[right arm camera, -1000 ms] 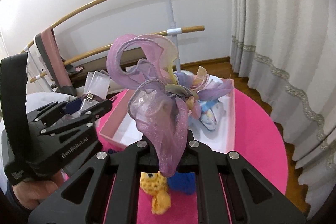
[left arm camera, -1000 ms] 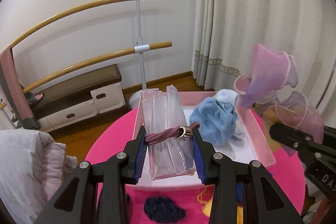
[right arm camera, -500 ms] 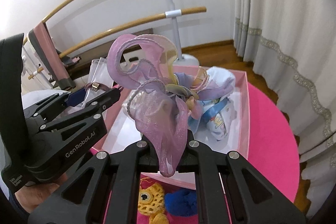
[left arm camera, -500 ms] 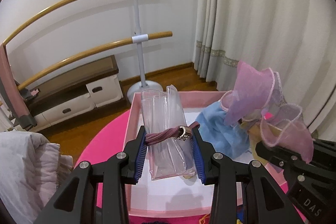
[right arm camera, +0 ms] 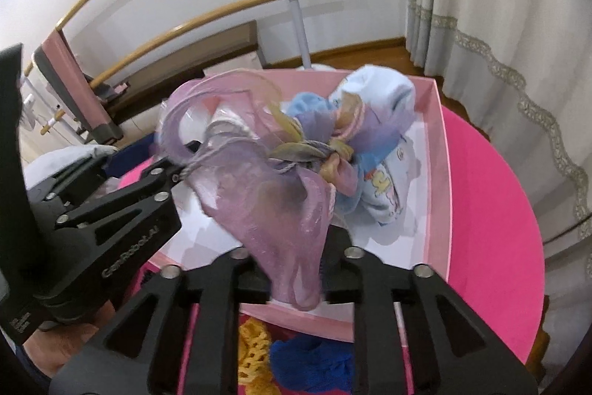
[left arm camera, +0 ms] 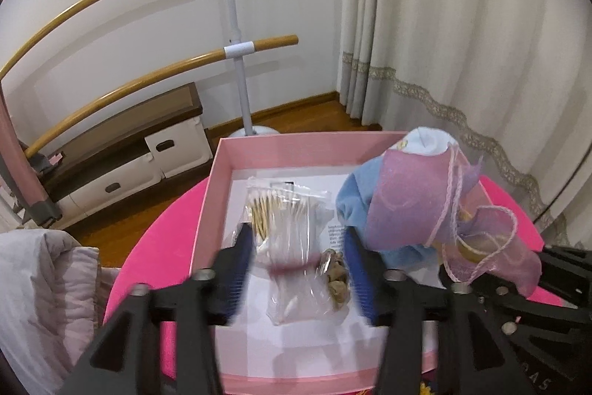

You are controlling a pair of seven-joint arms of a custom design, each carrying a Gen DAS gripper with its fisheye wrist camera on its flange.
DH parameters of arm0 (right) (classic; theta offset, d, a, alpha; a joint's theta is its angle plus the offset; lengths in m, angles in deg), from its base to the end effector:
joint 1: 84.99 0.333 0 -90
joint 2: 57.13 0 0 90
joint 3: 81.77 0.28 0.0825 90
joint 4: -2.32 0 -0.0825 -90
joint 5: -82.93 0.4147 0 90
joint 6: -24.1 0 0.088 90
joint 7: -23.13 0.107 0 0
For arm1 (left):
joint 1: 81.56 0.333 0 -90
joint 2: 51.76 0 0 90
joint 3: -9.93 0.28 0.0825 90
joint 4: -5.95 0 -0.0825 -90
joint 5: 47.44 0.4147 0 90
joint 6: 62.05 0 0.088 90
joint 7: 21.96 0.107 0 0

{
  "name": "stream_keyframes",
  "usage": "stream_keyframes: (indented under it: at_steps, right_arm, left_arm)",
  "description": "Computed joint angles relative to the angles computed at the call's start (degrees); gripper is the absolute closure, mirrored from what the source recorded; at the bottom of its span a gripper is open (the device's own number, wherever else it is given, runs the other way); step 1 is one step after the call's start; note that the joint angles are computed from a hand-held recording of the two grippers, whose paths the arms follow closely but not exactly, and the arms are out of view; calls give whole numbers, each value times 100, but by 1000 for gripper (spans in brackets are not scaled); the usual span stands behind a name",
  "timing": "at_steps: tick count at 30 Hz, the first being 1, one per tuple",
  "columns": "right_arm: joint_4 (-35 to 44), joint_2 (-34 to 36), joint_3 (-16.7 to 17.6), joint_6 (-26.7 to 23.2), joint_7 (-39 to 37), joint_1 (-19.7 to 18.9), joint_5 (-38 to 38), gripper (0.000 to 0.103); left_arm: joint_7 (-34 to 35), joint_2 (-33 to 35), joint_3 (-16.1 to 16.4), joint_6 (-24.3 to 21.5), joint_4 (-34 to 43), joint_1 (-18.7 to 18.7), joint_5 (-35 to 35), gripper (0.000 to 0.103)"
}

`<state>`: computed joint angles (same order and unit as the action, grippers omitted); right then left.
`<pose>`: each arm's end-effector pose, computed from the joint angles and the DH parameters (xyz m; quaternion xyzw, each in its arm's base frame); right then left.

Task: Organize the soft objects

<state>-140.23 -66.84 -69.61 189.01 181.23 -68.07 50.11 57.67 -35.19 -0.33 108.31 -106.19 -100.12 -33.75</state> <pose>0.4395 0.2787 0.3477 -0.6175 0.7249 -0.1458 0.2683 0.5820 -0.3315 0.3636 -0.4698 0.8063 -0.3063 0.1880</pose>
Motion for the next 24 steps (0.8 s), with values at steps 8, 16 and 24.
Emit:
stream_keyframes:
  at_steps: [8, 16, 24]
  right_arm:
    - [-344, -261, 49, 149, 292, -180, -140, 16]
    - [-533, -597, 274, 9, 376, -286, -131, 0]
    - [-903, -1245, 680, 390, 634, -528, -210, 0]
  left_arm:
    - [-1042, 16, 463, 201, -12, -339, 926, 7]
    - [-2046, -477, 869, 477, -593, -542, 1724, 3]
    - [-3104, -1009, 820, 596, -1059, -296, 2825, 3]
